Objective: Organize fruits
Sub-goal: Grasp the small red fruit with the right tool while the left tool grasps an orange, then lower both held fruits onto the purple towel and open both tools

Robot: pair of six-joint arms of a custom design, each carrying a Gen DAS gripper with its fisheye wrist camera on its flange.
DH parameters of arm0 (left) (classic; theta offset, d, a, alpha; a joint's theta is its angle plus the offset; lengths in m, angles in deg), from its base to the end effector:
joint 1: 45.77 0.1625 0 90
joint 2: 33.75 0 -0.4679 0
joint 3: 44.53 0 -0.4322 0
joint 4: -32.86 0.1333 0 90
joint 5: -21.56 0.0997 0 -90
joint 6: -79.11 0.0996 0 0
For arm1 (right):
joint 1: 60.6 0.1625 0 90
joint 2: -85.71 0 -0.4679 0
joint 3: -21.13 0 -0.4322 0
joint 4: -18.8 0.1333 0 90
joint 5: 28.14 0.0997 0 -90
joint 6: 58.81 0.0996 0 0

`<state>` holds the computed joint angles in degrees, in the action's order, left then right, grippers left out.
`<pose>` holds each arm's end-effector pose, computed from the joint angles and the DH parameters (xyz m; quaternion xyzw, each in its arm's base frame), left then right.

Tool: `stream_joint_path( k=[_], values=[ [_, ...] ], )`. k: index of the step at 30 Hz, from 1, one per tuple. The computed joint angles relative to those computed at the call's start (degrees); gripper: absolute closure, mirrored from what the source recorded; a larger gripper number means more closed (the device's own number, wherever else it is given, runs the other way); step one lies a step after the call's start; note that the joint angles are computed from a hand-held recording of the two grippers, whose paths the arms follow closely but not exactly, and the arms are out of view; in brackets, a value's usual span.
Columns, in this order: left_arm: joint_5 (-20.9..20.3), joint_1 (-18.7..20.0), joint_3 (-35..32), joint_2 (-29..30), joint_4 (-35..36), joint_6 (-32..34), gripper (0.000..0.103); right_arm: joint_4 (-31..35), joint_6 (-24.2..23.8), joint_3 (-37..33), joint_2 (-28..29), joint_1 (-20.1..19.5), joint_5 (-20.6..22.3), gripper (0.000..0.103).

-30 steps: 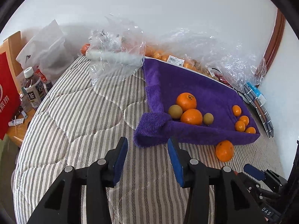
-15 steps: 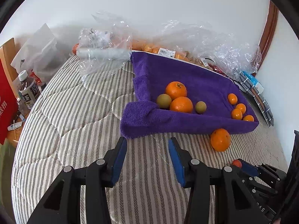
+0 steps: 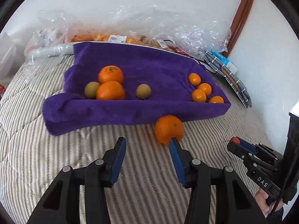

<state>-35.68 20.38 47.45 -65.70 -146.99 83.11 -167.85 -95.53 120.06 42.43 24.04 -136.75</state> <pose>-0.1284 -0.7535 0.0126 0.1527 0.9173 -0.2901 0.2259 0.0337 -0.7280 0.1206 0.1953 -0.9053 0.2682 0.2654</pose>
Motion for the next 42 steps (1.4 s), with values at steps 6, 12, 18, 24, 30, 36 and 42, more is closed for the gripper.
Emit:
stream_joint_path(
  k=[6,12,18,24,30,36,42],
  values=[
    [1.2,-1.1,-2.7,3.0,0.9,1.9,0.053,-1.1,0.4,0.3,-0.6,-1.6,0.5,0.079],
    [3.0,-1.1,-5.9,5.3,2.9,1.3,0.053,-1.1,0.3,-0.1,-0.8,-2.3,0.8,0.079],
    [4.1,-1.2,-6.1,6.3,-0.3,2.0,0.063,1.4,3.2,-0.7,-1.3,-3.0,1.4,0.079],
    [-2.2,-0.4,-3.4,5.0,-6.6,4.1,0.063,2.9,2.2,-1.0,-1.1,-2.7,1.4,0.079],
    [-1.2,-0.6,-3.0,5.2,-9.9,3.7,0.063,2.0,2.7,-0.6,-1.5,-3.0,2.6,0.079],
    [-1.1,-1.0,-2.1,5.3,-12.9,5.0,0.063,-0.6,3.1,-0.1,-1.3,-2.8,1.2,0.079],
    [-2.2,-1.4,-0.1,4.0,-13.8,4.7,0.063,0.8,6.2,0.1,-1.6,-2.5,-0.4,0.079]
  ],
)
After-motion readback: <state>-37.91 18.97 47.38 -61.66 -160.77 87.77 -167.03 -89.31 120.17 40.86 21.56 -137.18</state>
